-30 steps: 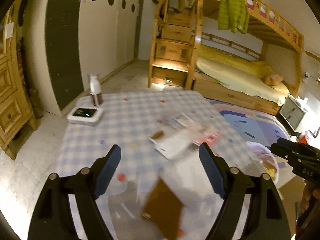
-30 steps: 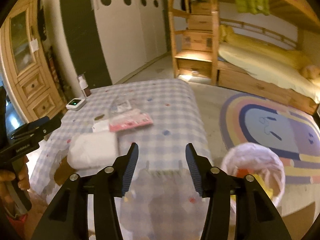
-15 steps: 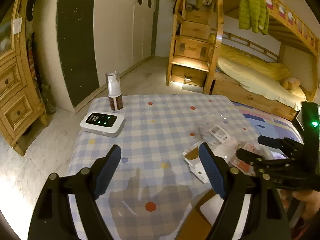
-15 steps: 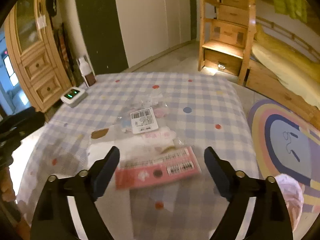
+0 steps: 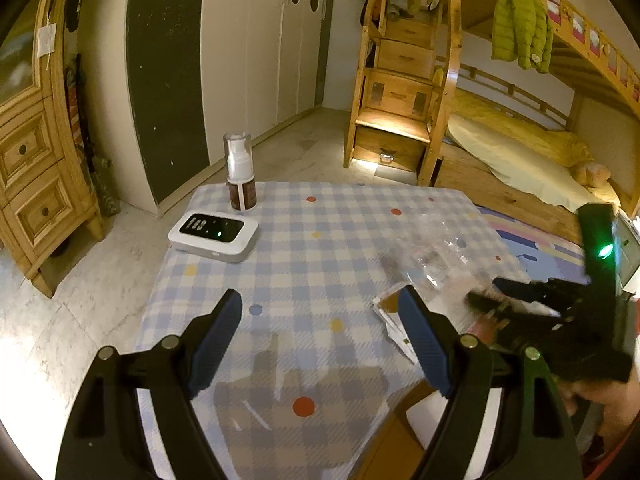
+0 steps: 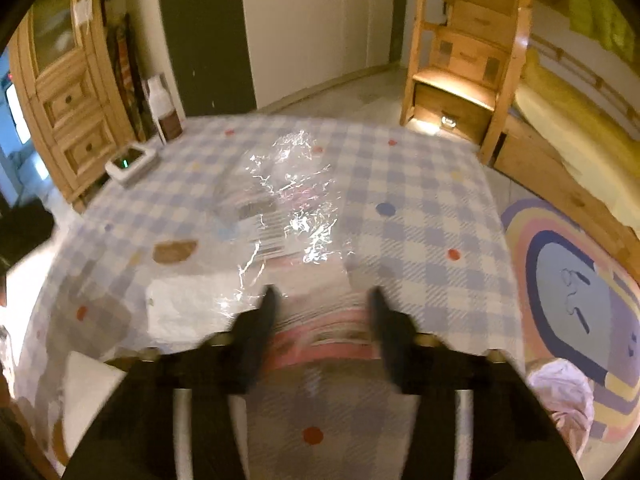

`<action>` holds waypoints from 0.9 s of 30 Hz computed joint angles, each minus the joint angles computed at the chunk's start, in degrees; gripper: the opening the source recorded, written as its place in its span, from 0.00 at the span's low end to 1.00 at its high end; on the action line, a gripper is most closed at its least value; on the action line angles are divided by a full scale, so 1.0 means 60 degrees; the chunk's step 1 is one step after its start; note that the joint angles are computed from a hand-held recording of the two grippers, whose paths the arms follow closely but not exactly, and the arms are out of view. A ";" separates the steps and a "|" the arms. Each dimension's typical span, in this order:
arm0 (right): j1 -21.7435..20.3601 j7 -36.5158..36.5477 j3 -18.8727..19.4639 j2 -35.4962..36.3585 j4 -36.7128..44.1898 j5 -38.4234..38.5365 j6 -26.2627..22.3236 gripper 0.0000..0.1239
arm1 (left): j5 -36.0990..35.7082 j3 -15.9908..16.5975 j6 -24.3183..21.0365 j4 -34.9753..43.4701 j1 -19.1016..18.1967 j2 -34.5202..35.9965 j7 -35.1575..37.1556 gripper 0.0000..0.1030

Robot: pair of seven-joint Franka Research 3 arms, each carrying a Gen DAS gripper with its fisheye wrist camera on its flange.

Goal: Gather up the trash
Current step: 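Grasp the clear plastic bag with pink label with the right tool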

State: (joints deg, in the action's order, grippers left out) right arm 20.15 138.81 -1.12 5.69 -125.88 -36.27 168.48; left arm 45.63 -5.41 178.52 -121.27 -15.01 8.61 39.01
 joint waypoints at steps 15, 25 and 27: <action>-0.1069 0.1527 0.0729 -0.1276 -0.0692 -0.1143 0.0538 0.15 | 0.1313 0.0268 0.0175 -0.0144 -0.0086 -0.0169 -0.1373 0.76; -0.0531 -0.2948 0.0793 0.0271 0.0389 0.2880 -0.0063 0.67 | 0.0947 0.0041 -0.0058 0.0122 0.0147 0.0037 -0.0945 0.76; -0.0260 -0.3272 0.0619 0.0577 0.0787 0.2913 -0.0600 0.70 | 0.0858 0.0036 -0.0104 0.0152 0.0156 0.0060 -0.0819 0.76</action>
State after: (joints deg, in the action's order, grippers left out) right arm 18.59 119.18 2.60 9.16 -121.16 -18.79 164.88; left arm 50.78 -5.20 177.89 -120.36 -14.07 8.97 34.09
